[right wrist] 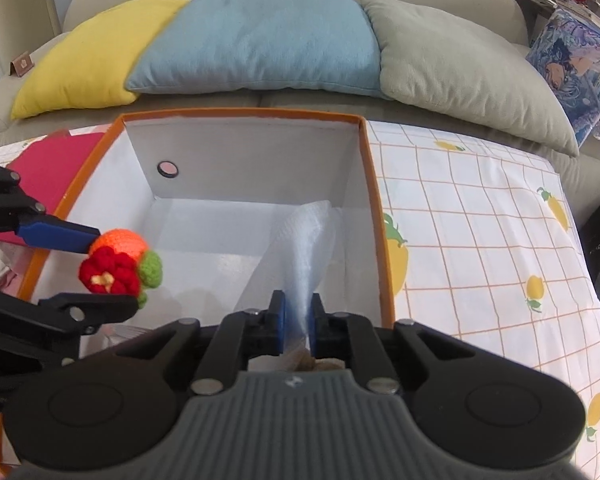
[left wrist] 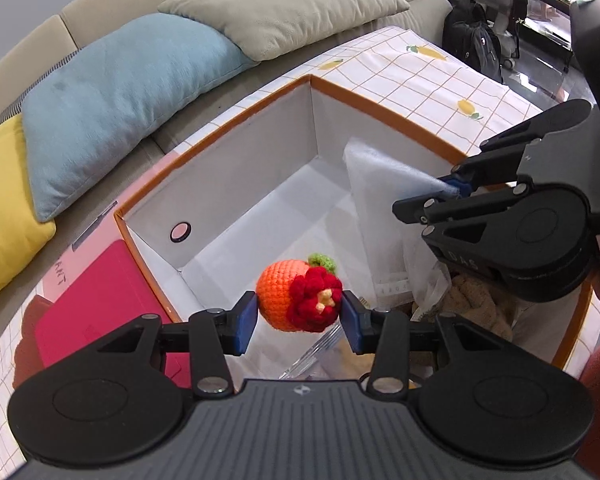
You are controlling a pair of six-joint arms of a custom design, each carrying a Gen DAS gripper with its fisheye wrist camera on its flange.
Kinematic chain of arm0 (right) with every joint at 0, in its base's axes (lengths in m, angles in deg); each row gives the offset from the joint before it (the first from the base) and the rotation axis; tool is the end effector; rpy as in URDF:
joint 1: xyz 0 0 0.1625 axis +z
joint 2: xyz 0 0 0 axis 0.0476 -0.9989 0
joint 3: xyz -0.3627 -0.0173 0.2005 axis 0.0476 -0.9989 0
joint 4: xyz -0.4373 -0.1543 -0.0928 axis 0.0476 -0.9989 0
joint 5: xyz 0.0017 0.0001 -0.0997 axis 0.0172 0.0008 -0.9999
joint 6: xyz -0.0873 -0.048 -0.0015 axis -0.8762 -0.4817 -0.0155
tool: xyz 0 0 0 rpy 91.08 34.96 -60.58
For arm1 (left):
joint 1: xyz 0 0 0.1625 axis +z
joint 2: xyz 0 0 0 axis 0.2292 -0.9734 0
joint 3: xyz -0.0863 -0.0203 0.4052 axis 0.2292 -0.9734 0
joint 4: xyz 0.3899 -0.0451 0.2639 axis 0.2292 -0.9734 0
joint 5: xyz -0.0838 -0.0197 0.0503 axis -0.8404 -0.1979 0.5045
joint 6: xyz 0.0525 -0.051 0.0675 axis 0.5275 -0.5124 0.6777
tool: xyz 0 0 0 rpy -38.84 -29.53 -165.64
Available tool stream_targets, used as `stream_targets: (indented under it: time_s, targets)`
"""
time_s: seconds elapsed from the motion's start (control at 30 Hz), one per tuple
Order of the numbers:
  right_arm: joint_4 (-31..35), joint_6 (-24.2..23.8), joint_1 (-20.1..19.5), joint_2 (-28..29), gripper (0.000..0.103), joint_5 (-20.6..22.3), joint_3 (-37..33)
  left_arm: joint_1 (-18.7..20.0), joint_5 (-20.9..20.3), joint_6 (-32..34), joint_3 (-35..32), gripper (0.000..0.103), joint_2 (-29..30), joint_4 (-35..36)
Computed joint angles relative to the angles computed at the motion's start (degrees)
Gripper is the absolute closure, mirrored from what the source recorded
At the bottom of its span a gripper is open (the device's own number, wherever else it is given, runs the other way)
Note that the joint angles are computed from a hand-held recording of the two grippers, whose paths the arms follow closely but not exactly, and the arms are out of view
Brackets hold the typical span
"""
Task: Organize soft objects
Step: 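Carry the fruit with the left tool while the right tool carries the bag to the orange box, then open both tools to drop the fruit and bag into the box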
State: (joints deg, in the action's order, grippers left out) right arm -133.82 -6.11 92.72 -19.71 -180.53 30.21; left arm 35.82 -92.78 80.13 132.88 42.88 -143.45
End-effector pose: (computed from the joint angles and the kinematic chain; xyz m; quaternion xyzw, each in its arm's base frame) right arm 0.1667 -0.8137 0.2796 0.3136 -0.8828 0.1893 0.2940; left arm -0.3836 -0.7603 0.0944 0.2601 0.8722 -0.1591 0.3826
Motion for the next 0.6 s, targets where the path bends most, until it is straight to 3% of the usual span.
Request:
stream_targets:
  time_s: [0.1,0.23,0.5,0.6]
  targets:
    - [-0.01,0.07,0.02,-0.03,0.09,-0.45,0.05,0.02,-0.16,-0.6,0.84,0.049,-0.58,-0.53]
    - [-0.6,-0.12,0.35,-0.37,0.072,-0.86,0.57,-0.3,-0.56,0.93,2.51,0.046,-1.56,-4.21]
    - [-2.26,0.27,1.74,-2.72,0.067,-0.91,2.71,-2.52,1.38,3.32,8.01,0.044,-5.46,-12.45]
    - [-4.09,0.97,2.46,-4.42,0.06,-0.42,4.49,-3.71,2.76,3.64,11.07,0.044,-7.8,-16.3]
